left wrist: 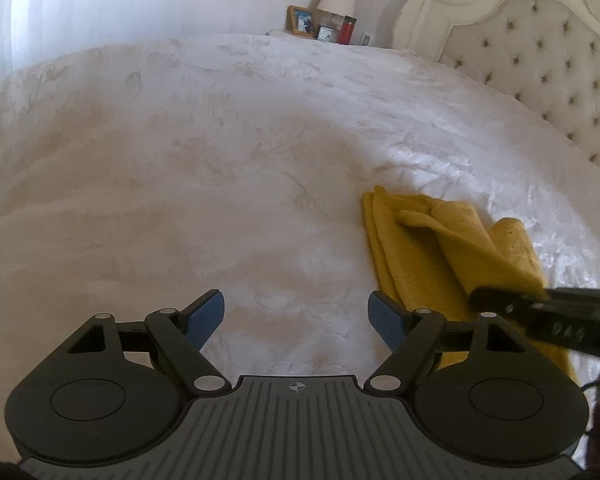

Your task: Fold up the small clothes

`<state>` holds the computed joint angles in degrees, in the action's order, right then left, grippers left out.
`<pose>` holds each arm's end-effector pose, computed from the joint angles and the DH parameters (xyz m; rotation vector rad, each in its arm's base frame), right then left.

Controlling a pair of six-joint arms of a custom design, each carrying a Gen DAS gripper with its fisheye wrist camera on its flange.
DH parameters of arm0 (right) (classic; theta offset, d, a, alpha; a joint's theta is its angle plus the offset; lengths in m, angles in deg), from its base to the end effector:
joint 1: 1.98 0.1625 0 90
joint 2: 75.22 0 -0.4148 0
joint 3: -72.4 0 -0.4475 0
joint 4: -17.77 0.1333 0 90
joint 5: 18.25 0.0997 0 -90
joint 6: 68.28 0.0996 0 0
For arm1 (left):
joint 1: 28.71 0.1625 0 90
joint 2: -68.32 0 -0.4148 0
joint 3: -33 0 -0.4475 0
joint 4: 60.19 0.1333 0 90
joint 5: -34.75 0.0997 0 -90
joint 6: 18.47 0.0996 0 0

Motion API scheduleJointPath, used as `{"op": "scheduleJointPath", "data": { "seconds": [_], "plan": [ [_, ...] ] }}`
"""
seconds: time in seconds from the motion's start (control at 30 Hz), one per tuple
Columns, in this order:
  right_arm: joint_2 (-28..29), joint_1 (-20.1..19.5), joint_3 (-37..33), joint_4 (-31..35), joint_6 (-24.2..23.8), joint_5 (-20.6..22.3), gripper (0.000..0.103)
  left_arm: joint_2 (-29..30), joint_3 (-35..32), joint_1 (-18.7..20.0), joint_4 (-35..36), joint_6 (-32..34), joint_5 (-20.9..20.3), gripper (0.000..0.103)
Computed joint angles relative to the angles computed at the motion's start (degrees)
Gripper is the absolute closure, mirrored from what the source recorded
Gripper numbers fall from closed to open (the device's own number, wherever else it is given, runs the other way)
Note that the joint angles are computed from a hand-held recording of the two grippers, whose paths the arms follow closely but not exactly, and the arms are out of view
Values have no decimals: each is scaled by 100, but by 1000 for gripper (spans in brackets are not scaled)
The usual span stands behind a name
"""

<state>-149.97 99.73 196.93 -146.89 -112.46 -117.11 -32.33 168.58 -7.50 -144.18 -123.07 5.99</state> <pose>0.2231 -0.4949 0.1737 1.2812 -2.5181 0.5371 -0.2317 -0.3266 0.2124 -0.2052 2.1519 -1.2018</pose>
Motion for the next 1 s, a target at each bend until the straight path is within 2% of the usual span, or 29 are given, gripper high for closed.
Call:
{"op": "scheduleJointPath", "data": {
  "seconds": [0.07, 0.13, 0.23, 0.33, 0.43, 0.5, 0.57, 0.67, 0.73, 0.83, 0.9, 1.0],
  "plan": [
    [24, 55, 106, -164, -99, -103, 65, -34, 52, 18, -159, 60, 7, 24],
    [41, 16, 168, -170, -218, 101, 55, -102, 114, 26, -277, 102, 16, 24],
    [-126, -163, 228, 160, -284, 882, 55, -196, 168, 1, -271, 10, 37, 24],
    [-344, -258, 312, 217, -359, 1347, 55, -245, 174, -17, -157, -114, 77, 24],
    [-602, -356, 394, 143, -352, 1482, 55, -327, 233, -19, -249, -129, 108, 24],
    [-775, -402, 487, -16, -490, 1353, 53, -392, 289, -16, -398, -72, 114, 24],
    [-962, -402, 624, -80, -798, 1107, 50, -447, 331, -13, -528, 7, 109, 24],
    [-1248, -457, 861, 73, -1293, 1002, 43, -408, 325, -22, -556, 46, 116, 24],
    [-1442, -480, 1122, 57, -1820, 1005, 41, -362, 311, -40, -507, 41, 99, 24],
    [-1664, -474, 1506, 18, -2721, 991, 29, -271, 294, -32, -593, 167, 79, 24],
    [-1697, -435, 1709, -137, -3278, 859, 29, -249, 308, -39, -660, 222, 51, 24],
    [-1469, -363, 1940, -886, -4006, 632, 34, -193, 323, -27, -887, 419, 21, 24]
  ]
}}
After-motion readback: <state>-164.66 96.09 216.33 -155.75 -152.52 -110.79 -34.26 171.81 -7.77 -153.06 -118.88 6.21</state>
